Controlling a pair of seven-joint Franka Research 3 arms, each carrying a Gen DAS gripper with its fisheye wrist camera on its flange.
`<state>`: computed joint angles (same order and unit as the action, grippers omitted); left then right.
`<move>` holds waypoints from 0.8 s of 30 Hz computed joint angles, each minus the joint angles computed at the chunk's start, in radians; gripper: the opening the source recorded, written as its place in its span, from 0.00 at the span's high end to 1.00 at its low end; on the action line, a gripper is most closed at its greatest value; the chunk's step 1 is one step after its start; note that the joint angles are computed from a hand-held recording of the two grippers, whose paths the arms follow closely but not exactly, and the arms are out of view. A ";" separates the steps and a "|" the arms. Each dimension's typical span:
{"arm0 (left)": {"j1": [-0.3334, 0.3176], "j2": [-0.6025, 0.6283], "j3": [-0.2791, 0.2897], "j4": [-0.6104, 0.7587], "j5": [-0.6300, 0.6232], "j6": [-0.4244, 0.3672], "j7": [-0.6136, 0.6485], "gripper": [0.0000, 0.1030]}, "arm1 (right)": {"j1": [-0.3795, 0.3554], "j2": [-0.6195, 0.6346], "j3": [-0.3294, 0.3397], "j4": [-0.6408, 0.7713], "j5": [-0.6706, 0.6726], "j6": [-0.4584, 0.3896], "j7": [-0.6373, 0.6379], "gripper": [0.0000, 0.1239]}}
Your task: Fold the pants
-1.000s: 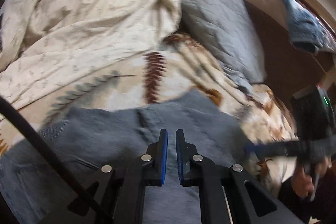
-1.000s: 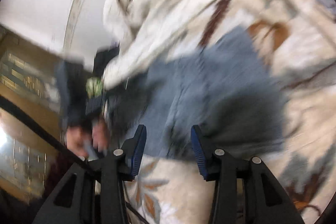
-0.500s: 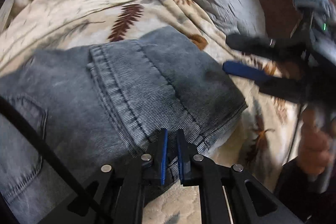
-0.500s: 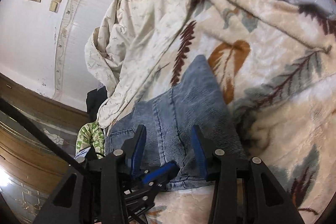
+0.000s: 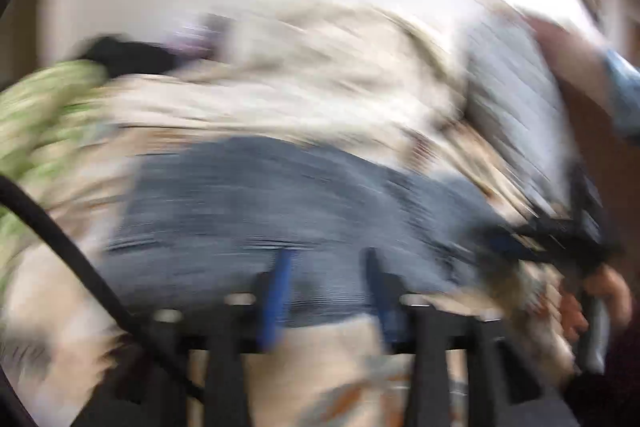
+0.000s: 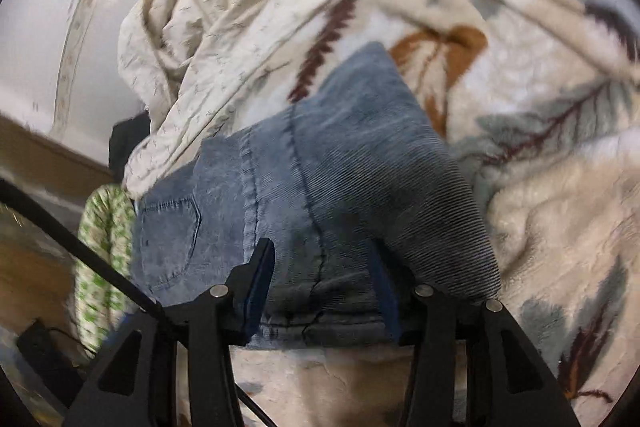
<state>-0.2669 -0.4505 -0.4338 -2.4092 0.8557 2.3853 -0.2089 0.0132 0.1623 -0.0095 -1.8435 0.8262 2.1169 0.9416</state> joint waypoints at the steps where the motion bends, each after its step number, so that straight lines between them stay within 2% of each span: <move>1: 0.004 -0.034 -0.036 -0.010 -0.014 -0.103 -0.048 0.30 | 0.006 -0.025 0.005 -0.028 0.001 0.022 -0.029 0.60; 3: 0.003 -0.074 -0.080 -0.018 -0.046 -0.295 -0.109 0.30 | 0.027 -0.081 0.015 -0.080 -0.007 0.079 -0.081 0.60; 4: -0.002 -0.079 -0.088 -0.023 -0.047 -0.344 -0.136 0.28 | 0.042 -0.108 0.020 -0.102 -0.009 0.106 -0.108 0.60; 6: -0.024 -0.106 -0.070 -0.056 -0.071 -0.393 -0.184 0.23 | 0.074 -0.142 0.030 -0.114 -0.021 0.112 -0.121 0.58; 7: -0.033 -0.118 -0.053 -0.080 -0.095 -0.392 -0.224 0.23 | 0.097 -0.149 0.040 -0.098 -0.043 0.080 -0.102 0.56; 9: -0.052 -0.150 -0.013 -0.130 -0.137 -0.356 -0.282 0.23 | 0.138 -0.154 0.058 -0.069 -0.077 0.046 -0.082 0.56; 11: -0.064 -0.178 0.025 -0.183 -0.173 -0.287 -0.315 0.23 | 0.194 -0.156 0.089 -0.028 -0.135 0.031 -0.069 0.56; 12: -0.056 -0.178 0.020 -0.193 -0.170 -0.269 -0.334 0.23 | 0.215 -0.151 0.096 -0.009 -0.154 0.013 -0.061 0.56; 14: -0.032 -0.140 -0.005 -0.171 -0.141 -0.285 -0.334 0.22 | 0.263 -0.110 0.121 0.078 -0.203 -0.048 -0.017 0.56; 15: -0.025 -0.117 0.001 -0.159 -0.127 -0.272 -0.324 0.21 | 0.282 -0.087 0.128 0.117 -0.220 -0.073 0.005 0.56; 19: -0.009 -0.072 0.070 -0.182 -0.079 -0.047 -0.282 0.20 | 0.368 0.045 0.164 0.317 -0.320 -0.155 0.129 0.54; 24: 0.038 -0.067 0.069 -0.212 -0.100 0.047 -0.316 0.19 | 0.489 0.239 0.170 0.569 -0.525 -0.251 0.283 0.53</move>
<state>-0.2284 -0.5179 -0.3650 -2.6210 0.7562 2.4324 -0.5246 0.5020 0.4014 0.1602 -1.2740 0.3013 1.8662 1.2248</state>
